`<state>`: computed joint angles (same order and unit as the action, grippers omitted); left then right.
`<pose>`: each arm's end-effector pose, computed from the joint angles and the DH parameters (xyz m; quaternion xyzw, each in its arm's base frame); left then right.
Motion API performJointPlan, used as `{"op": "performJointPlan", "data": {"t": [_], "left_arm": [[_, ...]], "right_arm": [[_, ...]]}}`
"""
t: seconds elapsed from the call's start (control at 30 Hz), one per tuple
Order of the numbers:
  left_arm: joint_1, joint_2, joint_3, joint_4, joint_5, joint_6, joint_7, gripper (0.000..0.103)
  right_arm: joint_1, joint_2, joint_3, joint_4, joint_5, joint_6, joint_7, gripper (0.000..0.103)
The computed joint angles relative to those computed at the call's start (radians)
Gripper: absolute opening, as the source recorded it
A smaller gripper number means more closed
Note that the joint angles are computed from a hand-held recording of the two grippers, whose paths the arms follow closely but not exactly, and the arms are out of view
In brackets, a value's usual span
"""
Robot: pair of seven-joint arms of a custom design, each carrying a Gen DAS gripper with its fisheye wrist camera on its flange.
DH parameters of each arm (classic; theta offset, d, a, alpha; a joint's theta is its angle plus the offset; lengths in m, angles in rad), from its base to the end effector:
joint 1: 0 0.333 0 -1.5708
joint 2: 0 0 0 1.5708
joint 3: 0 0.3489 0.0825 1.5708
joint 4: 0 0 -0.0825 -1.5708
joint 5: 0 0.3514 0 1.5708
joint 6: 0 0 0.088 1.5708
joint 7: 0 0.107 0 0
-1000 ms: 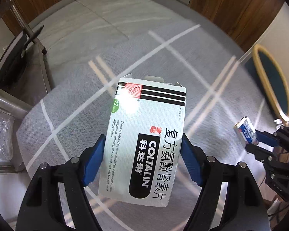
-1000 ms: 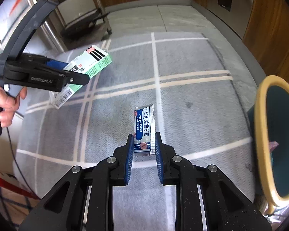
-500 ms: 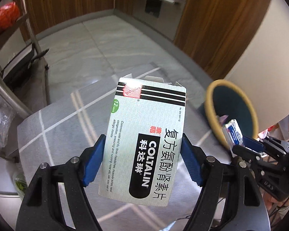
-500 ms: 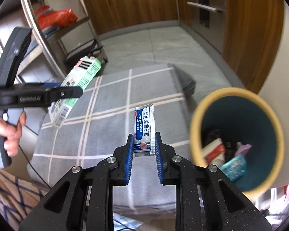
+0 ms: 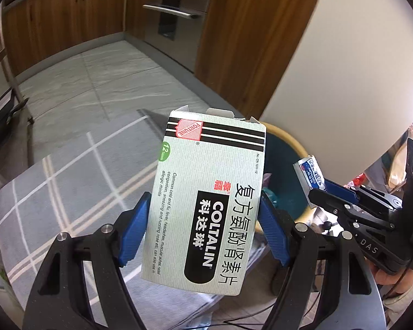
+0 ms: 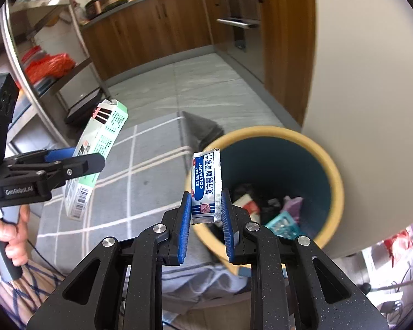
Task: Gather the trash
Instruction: 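Carry both boxes over the bin and open both grippers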
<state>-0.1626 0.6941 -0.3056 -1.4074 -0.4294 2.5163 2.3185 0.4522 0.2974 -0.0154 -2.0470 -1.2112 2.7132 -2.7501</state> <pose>0.6999 -0.2793 0.3942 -0.3536 0.8792 -0.3187 0.0178 0.5245 0.2823 0.3712 -0.4844 0.7966 -0.2411 0.2696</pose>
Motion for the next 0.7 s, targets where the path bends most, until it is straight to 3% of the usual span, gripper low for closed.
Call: {"op": "performJointPlan", "data": {"t": [0.37,0.7], "left_arm": [[-0.01,0.015,-0.044,0.011,-0.059,-0.012,0.014,0.074],[-0.068,0.077,-0.033,0.084,-0.052,-0.033,-0.052,0.074]], "right_arm": [[-0.031,-0.079,0.021,-0.095,-0.078,-0.035,0.123,0.023],[-0.054,-0.099,0.036,-0.12,-0.148,-0.057,0.244,0.023]]}}
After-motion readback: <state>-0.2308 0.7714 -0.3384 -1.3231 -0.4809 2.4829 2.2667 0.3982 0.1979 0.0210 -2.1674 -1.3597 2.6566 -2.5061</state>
